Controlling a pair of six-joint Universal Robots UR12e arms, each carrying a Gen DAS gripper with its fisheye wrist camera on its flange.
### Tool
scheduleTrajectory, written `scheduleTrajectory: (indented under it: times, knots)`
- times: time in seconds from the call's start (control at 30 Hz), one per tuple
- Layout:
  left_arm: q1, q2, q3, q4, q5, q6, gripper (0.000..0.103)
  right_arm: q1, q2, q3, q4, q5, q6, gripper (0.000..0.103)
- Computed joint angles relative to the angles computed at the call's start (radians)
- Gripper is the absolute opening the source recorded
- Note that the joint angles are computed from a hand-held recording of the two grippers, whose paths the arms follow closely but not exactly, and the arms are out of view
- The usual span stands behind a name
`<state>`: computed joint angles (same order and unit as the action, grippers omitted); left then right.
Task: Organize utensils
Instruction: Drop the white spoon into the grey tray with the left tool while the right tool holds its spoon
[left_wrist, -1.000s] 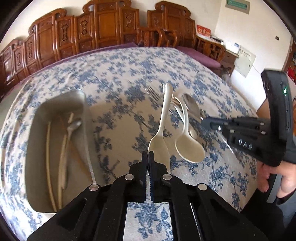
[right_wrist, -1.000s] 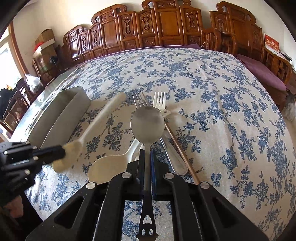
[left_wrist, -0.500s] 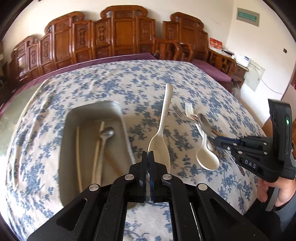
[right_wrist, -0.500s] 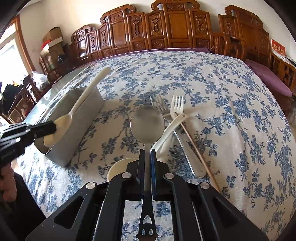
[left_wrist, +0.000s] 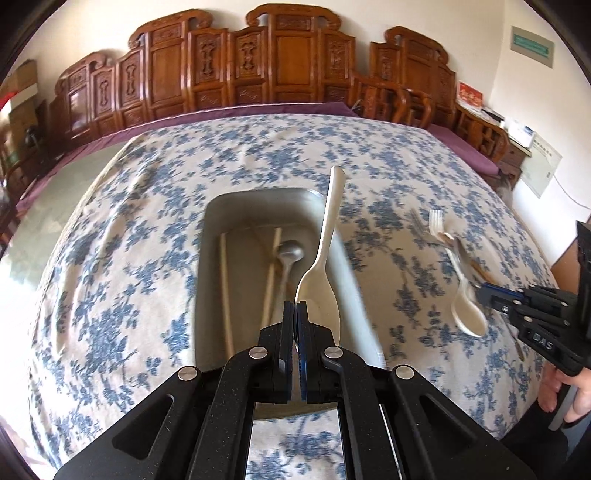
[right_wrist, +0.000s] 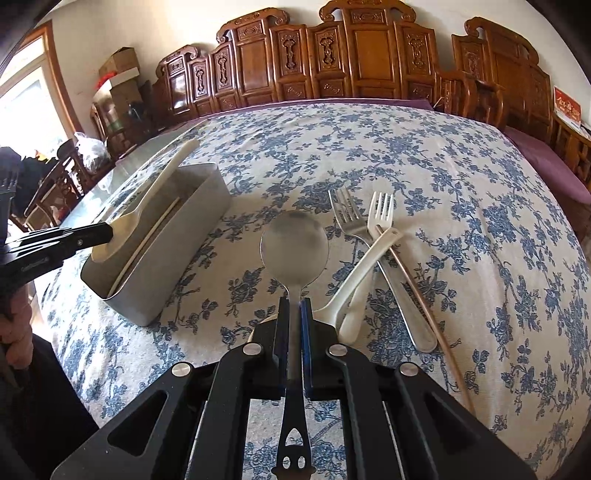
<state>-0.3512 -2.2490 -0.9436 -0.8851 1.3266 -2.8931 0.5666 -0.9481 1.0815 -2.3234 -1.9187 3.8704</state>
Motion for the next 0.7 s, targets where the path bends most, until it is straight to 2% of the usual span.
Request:
scheduleTrajectory:
  times: [0.37, 0.7]
  knots:
    - [0.008, -0.034, 0.046, -0.052, 0.076, -0.051, 0.001, 0.001, 0.000, -0.001, -0.009, 0.004, -0.006, 0.008]
    - [0.008, -0.049, 0.067, -0.073, 0.074, -0.059, 0.001, 0.006, 0.013, -0.026, -0.020, 0.006, -0.019, 0.008]
